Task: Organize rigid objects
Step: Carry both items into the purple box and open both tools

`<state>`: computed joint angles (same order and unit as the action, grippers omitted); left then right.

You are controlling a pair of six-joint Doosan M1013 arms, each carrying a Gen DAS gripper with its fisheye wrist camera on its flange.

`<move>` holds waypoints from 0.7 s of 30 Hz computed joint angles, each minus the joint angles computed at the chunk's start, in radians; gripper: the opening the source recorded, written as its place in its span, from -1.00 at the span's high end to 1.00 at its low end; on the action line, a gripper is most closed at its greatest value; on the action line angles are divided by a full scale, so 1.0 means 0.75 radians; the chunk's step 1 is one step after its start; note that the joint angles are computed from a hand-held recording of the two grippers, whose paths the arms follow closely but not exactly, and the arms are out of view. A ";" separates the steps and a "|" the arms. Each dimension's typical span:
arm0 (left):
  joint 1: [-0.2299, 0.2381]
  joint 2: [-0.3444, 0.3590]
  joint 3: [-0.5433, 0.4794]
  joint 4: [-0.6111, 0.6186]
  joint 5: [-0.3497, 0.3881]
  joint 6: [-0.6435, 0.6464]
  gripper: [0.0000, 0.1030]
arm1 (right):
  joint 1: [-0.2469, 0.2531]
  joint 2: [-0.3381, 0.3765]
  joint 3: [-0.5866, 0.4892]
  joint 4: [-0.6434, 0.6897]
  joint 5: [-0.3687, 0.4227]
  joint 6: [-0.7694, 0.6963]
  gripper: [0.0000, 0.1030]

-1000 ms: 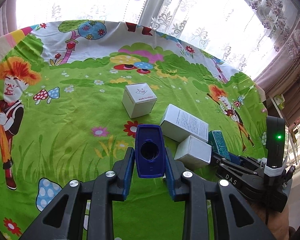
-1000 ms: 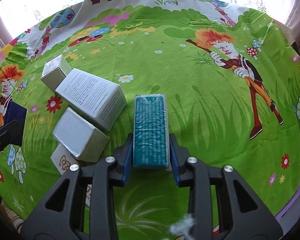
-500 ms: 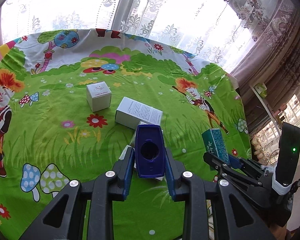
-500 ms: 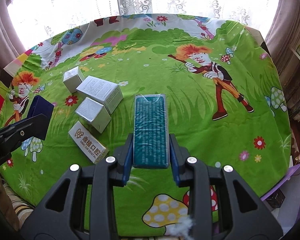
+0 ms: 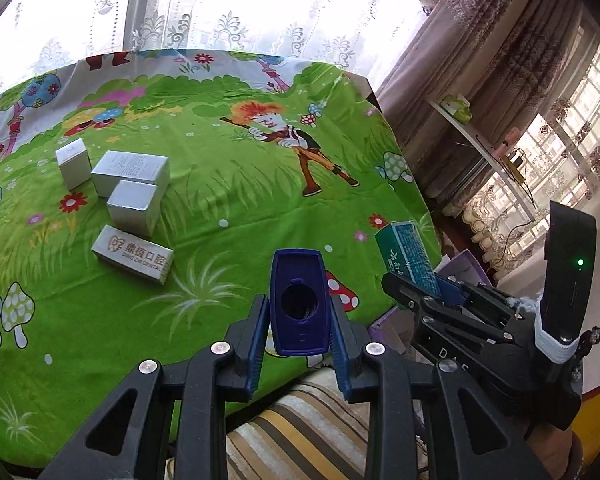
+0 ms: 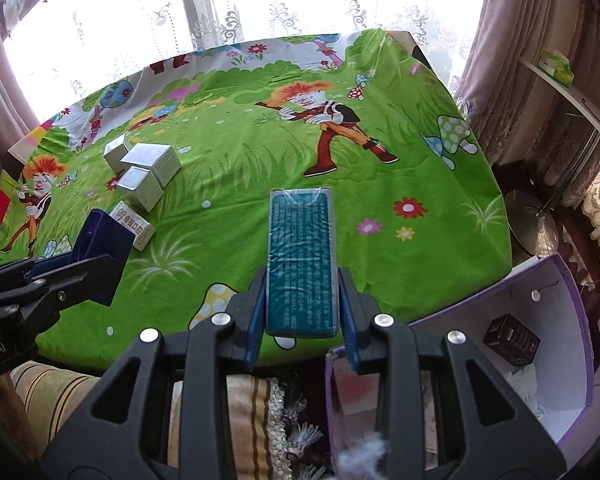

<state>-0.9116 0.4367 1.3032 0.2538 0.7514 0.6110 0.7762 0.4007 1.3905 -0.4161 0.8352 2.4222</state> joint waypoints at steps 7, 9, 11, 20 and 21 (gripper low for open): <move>-0.051 0.049 -0.072 -0.105 0.047 0.133 0.41 | -0.028 -0.084 0.145 0.007 -0.031 0.063 0.29; -0.061 0.059 -0.088 -0.134 0.059 0.162 0.41 | -0.036 -0.104 0.180 0.013 -0.039 0.074 0.29; -0.071 0.069 -0.105 -0.147 0.069 0.182 0.41 | -0.043 -0.122 0.210 0.012 -0.044 0.089 0.29; -0.100 0.104 -0.161 -0.249 0.081 0.291 0.41 | -0.075 -0.202 0.309 0.001 -0.049 0.139 0.29; -0.103 0.107 -0.166 -0.258 0.079 0.302 0.41 | -0.081 -0.212 0.317 -0.004 -0.049 0.145 0.29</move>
